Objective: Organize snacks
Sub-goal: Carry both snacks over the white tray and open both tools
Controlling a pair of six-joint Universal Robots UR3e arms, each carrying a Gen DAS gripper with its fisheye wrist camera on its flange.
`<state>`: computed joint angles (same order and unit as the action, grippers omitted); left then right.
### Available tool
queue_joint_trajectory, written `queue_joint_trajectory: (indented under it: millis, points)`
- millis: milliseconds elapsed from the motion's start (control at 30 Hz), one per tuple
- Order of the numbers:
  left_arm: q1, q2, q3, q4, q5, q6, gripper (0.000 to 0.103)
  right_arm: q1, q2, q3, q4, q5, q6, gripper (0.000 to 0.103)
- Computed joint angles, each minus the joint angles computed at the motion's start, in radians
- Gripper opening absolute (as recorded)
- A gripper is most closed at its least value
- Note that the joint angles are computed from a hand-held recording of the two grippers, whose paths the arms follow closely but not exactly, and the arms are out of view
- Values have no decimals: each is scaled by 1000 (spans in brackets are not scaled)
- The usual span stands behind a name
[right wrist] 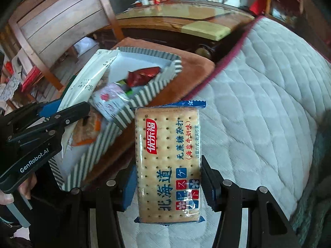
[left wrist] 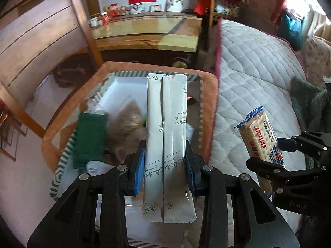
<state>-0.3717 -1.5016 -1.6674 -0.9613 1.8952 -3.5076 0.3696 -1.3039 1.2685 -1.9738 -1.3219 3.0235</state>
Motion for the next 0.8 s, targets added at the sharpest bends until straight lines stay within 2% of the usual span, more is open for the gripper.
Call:
queue_joint_trajectory:
  millis: [567,733,800]
  points:
    - [145,152,-146,-15,-8,-5,33,125,259,-429,168,-23,1,53]
    - [198,203,-195,-25,-17,-11,33,158,407,-675,274,-28,-2,53]
    - [219,212,-209,-27,-26,-9,33,167,500,-832,343,-26,4,53]
